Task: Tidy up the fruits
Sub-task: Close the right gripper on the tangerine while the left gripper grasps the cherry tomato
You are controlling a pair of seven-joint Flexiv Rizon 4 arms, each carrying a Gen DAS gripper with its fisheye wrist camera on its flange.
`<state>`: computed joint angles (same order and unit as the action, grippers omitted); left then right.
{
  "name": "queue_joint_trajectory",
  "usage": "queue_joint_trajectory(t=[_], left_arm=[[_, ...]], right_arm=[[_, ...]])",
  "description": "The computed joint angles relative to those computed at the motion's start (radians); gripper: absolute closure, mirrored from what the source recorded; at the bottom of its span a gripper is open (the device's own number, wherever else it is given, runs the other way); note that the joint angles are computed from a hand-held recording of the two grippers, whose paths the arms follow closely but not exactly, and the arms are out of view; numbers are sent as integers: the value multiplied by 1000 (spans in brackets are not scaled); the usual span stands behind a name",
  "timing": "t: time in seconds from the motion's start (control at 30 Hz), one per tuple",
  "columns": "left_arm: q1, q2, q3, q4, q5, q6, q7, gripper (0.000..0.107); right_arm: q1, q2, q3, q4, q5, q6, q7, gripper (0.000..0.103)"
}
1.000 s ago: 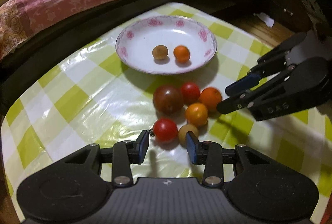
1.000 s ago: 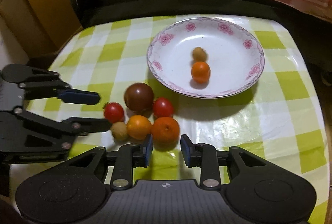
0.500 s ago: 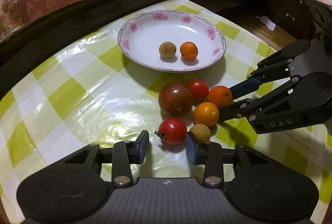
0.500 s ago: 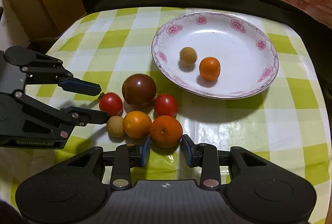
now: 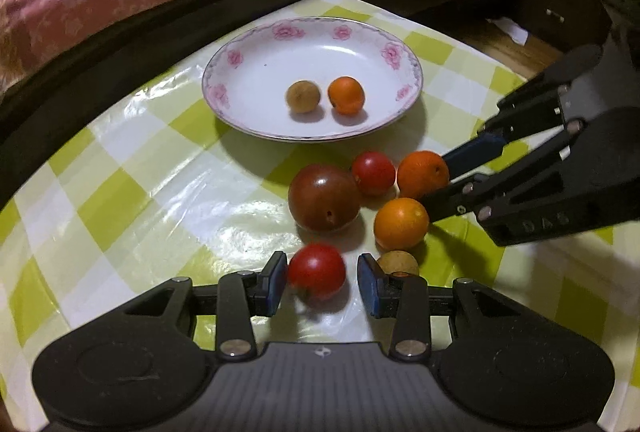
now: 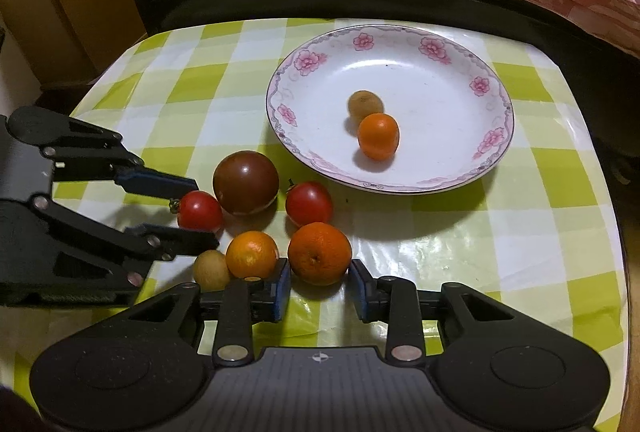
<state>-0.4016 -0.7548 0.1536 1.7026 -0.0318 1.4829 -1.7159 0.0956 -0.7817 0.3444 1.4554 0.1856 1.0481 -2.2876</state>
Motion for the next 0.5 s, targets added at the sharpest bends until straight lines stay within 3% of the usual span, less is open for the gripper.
queue_joint_trajectory(t=[0.5], left_arm=[[0,16,0,31,-4,12,-15,66]], right_arm=[[5,-5,-10,-1,-12,23,14,74]])
